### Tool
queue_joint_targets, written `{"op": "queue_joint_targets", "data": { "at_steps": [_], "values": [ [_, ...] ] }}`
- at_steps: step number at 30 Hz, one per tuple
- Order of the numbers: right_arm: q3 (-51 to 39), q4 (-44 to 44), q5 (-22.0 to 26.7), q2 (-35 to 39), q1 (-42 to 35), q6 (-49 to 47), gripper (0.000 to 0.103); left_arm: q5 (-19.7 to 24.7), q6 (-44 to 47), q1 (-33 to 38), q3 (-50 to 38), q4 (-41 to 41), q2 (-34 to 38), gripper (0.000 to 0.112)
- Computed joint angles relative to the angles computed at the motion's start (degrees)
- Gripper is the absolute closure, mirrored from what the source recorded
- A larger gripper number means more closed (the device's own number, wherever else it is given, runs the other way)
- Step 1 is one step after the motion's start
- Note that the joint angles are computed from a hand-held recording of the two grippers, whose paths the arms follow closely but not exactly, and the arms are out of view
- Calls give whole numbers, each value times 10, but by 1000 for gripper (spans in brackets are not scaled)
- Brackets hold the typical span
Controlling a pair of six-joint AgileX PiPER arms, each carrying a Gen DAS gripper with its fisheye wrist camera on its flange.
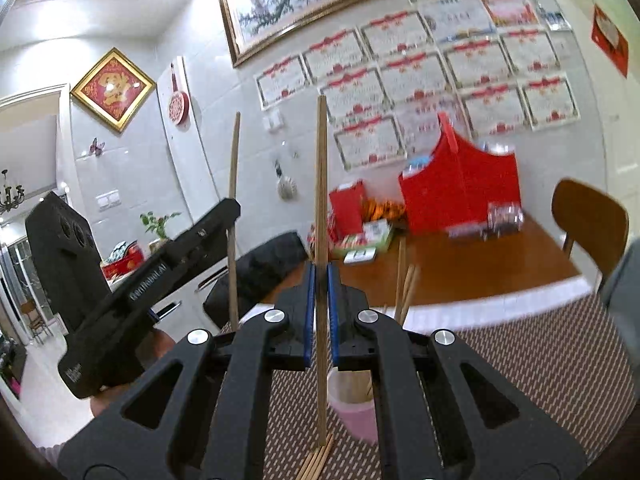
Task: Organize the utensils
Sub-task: 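Raise both held chopsticks upright and carry them above the pink cup, then drop the chopsticks into the pink cup by opening both grippers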
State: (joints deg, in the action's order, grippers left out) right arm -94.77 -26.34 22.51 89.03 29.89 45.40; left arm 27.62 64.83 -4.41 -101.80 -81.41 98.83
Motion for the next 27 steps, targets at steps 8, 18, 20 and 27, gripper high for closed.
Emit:
{"op": "queue_joint_targets", "data": {
  "at_steps": [8, 18, 20, 27],
  "values": [
    [-78, 54, -1, 56, -44, -71, 97, -10, -12, -24, -112, 0, 107, 106],
    [-60, 90, -32, 93, -65, -109, 97, -37, 83, -33, -77, -77, 144, 106],
    [-52, 89, -38, 96, -65, -108, 97, -41, 94, -34, -76, -81, 148, 106],
    [-40, 85, -41, 103, -63, -102, 97, -42, 103, -37, -66, -65, 153, 106]
  ]
}}
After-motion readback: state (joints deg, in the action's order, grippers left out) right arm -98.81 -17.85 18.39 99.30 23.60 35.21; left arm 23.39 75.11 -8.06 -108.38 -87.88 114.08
